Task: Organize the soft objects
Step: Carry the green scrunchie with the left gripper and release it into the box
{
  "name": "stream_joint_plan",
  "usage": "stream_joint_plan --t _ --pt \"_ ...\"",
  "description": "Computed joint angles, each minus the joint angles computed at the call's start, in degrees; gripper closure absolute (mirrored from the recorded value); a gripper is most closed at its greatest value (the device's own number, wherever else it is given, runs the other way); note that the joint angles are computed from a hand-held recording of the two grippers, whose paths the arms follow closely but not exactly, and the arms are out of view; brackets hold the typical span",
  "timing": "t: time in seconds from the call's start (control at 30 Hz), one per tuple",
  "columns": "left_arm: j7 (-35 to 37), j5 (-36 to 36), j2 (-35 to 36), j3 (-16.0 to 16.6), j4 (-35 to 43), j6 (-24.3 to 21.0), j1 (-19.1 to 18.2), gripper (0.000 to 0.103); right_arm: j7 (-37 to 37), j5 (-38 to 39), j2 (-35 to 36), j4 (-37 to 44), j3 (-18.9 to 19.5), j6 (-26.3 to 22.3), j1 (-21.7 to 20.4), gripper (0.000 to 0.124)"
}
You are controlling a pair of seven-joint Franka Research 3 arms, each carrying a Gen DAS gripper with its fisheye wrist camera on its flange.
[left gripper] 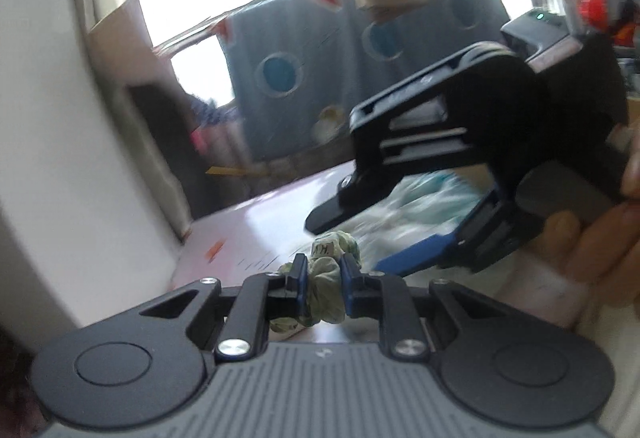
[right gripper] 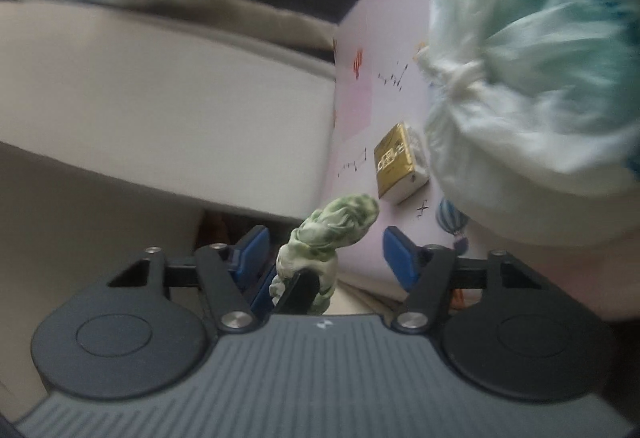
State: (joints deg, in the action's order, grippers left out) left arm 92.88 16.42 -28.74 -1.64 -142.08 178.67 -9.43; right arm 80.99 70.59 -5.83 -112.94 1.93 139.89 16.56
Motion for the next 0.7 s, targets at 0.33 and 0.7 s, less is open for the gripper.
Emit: stream_joint_plan --t 0.33,0.7 --pt "11.0 -5.6 6.2 7.4 6.8 1.8 -18.2 0.085 -3.9 5.8 -20.3 -18.4 -2.7 19.9 -0.2 0.074" --pt "30.8 -30.6 23.2 16.5 30.1 -13.0 -36.5 0.085 13.4 -14.2 -41.6 -34.6 1.8 33.4 -16.0 0.067"
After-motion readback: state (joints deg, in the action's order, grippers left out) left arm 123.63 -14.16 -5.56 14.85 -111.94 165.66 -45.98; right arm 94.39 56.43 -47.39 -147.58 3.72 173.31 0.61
